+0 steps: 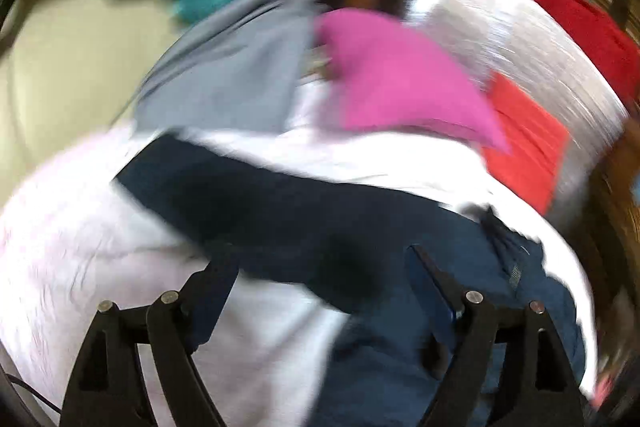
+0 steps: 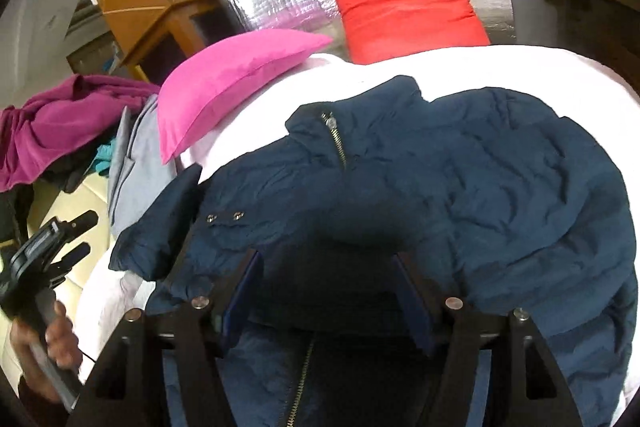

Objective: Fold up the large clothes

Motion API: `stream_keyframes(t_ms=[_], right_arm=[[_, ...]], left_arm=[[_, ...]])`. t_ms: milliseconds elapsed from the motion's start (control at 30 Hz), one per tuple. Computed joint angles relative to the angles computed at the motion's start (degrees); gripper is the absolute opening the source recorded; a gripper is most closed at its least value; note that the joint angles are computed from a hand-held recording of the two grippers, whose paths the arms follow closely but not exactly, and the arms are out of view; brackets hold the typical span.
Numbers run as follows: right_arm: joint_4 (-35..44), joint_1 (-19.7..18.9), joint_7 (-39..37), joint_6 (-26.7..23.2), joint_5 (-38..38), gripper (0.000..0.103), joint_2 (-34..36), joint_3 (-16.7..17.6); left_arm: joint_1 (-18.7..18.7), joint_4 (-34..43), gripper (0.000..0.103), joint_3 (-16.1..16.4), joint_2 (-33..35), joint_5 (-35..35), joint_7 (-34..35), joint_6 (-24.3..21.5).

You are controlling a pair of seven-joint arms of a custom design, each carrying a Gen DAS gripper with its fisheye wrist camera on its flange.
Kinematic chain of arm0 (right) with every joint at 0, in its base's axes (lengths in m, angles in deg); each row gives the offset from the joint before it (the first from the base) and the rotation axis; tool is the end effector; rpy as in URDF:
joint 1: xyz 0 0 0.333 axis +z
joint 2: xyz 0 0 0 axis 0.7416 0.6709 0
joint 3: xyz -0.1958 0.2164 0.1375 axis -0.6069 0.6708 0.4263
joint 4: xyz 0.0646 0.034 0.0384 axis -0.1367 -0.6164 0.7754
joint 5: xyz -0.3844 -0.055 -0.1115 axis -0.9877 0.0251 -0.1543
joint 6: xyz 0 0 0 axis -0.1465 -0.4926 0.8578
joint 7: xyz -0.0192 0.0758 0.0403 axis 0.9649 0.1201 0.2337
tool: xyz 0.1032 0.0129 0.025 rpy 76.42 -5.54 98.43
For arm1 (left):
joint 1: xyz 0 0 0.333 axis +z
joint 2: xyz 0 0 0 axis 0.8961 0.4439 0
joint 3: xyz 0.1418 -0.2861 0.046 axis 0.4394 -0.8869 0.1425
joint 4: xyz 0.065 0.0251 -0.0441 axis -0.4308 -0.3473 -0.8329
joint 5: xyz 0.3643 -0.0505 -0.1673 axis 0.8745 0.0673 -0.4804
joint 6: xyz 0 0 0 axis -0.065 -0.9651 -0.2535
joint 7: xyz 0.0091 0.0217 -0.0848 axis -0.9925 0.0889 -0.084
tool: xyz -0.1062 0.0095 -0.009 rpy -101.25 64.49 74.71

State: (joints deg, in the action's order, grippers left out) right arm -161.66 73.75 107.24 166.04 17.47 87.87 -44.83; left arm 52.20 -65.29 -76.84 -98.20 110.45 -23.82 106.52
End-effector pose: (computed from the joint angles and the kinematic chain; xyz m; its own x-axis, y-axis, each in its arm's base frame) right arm 0.5684 0.4052 0.4079 0.4029 -0.8347 -0.3755 -0.7523 -0.0684 -0.6553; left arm 0.4084 -0.2501 0.4278 0.6510 -0.6680 0.3605 -0.3558 -0.6880 -0.6325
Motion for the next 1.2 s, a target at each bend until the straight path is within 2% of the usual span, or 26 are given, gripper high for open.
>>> stream_keyframes(t_ms=[100, 133, 233, 267, 300, 367, 533, 600, 633, 733, 867, 933, 1000, 1100, 1200], right_arm=[[0.7, 0.0, 0.0, -0.2, 0.4, 0.070, 0.8, 0.2], [0.7, 0.1, 0.2, -0.1, 0.3, 0.070, 0.9, 0.1], [1.0, -0.1, 0.0, 0.2, 0.5, 0.070, 1.3, 0.3], [1.2, 0.0, 0.2, 0.1, 0.4, 0.070, 1.5, 0.2], [1.4, 0.1, 0.3, -0.1, 0.4, 0.070, 1.7, 0.1], [1.9, 0.1, 0.6, -0.6, 0.4, 0.070, 2.0, 0.0], [2.8, 0.3, 1.2, -1.6, 0.2, 0.070, 2.5, -0.6], [2.4, 0.7, 1.6, -1.4, -0.3, 0.070, 2.2, -1.2], [2.2, 0.7, 1.7, -1.2, -0.3, 0.070, 2.0, -1.3], [0.6, 0.0, 1.8, 0.5, 0.1, 0.070, 0.8, -1.1], [-2.1, -2.3, 1.4, 4.0, 2.1, 0.070, -1.3, 0.6], [-3.5, -3.1, 1.8, 5.8, 3.0, 0.070, -2.3, 0.9], [-4.8, -3.1, 3.1, 6.9, 3.2, 0.070, -3.3, 0.1], [-7.0, -7.5, 3.0, 8.6, 5.5, 0.070, -4.7, 3.6], [-8.9, -11.4, 2.6, 9.8, 7.1, 0.070, -5.9, 7.0]], left_arm=[[4.3, -8.7, 0.085, 3.2, -4.5, 1.7, -11.0, 11.1], [6.4, -10.6, 0.084, 3.1, -5.5, 3.2, -14.7, 13.7], [14.0, -13.5, 0.083, 0.9, -6.5, 13.4, -29.1, 20.8], [15.1, -14.0, 0.081, 0.7, -6.5, 15.7, -31.9, 22.1], [17.1, -14.1, 0.077, 0.4, -6.2, 20.5, -37.0, 24.1], [18.2, -13.2, 0.052, 1.1, -4.4, 27.4, -43.5, 26.0], [16.8, -11.9, 0.020, 4.6, -1.1, 36.9, -52.1, 26.5], [15.6, -11.2, 0.012, 5.6, -0.4, 39.2, -54.2, 25.1], [14.8, -11.4, 0.009, 5.9, -0.9, 38.3, -53.2, 23.9], [11.7, -10.3, 0.006, 6.2, -2.4, 30.0, -41.4, 18.9], [8.5, -5.4, 0.006, 3.6, -3.5, 24.7, -28.3, 12.5], [6.6, -1.6, 0.006, 1.2, -3.2, 24.5, -22.6, 9.2], [5.1, 2.1, 0.006, -0.2, -1.5, 26.7, -19.6, 8.1], [2.3, 8.7, 0.005, -1.6, 2.8, 30.8, -15.4, 7.6], [-1.1, 16.2, 0.005, -1.7, 10.0, 32.9, -9.9, 8.1]])
